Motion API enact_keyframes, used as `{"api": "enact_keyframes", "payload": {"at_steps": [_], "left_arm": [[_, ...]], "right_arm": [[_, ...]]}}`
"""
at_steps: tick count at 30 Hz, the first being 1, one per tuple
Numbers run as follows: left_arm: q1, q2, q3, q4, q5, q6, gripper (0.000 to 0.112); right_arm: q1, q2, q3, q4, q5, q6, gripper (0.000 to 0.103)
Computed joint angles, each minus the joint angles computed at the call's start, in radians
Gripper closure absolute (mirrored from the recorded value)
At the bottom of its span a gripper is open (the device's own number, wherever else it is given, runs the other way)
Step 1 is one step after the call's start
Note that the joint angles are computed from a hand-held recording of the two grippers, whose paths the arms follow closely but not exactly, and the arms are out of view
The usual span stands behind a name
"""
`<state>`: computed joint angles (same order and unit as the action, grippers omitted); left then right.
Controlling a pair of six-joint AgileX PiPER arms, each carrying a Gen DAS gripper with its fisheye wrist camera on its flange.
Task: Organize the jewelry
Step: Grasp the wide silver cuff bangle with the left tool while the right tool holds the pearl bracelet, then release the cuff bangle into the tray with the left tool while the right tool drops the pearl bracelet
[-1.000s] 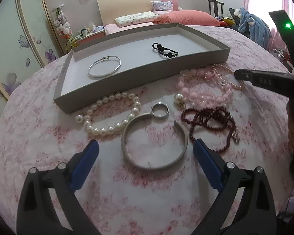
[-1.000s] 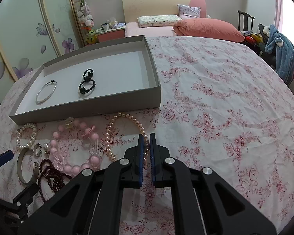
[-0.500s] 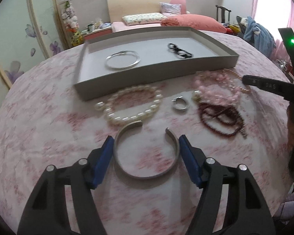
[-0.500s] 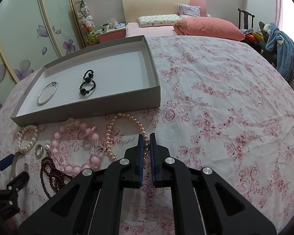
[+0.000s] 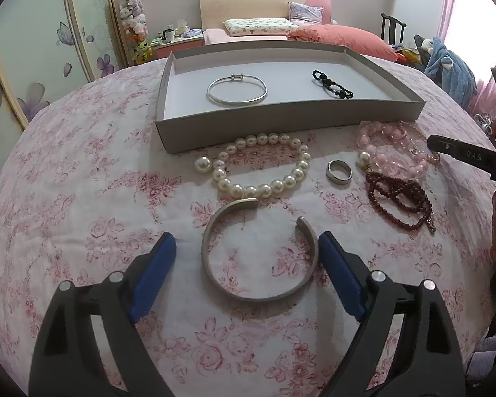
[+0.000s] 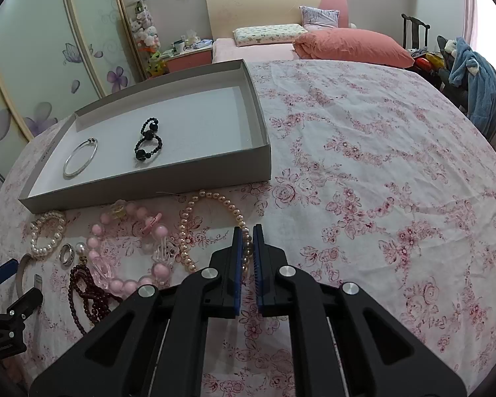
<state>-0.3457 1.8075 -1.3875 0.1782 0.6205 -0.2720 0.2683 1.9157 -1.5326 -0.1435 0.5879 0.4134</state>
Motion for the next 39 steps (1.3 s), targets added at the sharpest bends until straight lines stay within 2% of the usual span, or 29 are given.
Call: {"api": "enact_keyframes", "payload": {"at_steps": [7, 10, 11, 15, 23, 25, 27, 31, 39], "left_arm": [[0.0, 0.002, -0.001, -0.002, -0.001, -0.001, 0.027], [0.0, 0.001, 0.001, 0.008, -0.011, -0.013, 0.038], [-0.002, -0.005, 0.008, 0.017, -0.018, -0.022, 0.047], [0.003, -0.012, 0.016, 0.021, -0.024, -0.036, 0.047], [0.038, -0.076, 0.098, -0.003, -0.081, -0.058, 0.047], [0.04, -0.094, 0.116, 0.003, -0.1, -0.073, 0.047], [0.03, -0.116, 0.135, 0.041, -0.122, -0.116, 0.047], [0.0, -0.155, 0.176, 0.155, -0.159, -0.228, 0.047], [-0.06, -0.202, 0.209, 0.394, -0.172, -0.462, 0.047]], "right_arm": [[-0.001, -0.001, 0.002, -0.001, 0.0, -0.001, 0.095], [-0.002, -0.001, 0.002, 0.002, -0.001, -0.003, 0.095], [-0.002, -0.001, 0.002, 0.004, -0.002, -0.003, 0.096], [-0.01, -0.01, 0.017, 0.034, -0.019, -0.02, 0.097], [-0.03, -0.168, 0.206, 0.284, -0.22, -0.232, 0.097], [-0.029, -0.193, 0.222, 0.318, -0.241, -0.259, 0.097], [-0.024, -0.223, 0.246, 0.365, -0.268, -0.296, 0.097], [0.0, -0.254, 0.263, 0.345, -0.293, -0.273, 0.097], [0.044, -0.298, 0.296, 0.323, -0.336, -0.245, 0.097]]}}
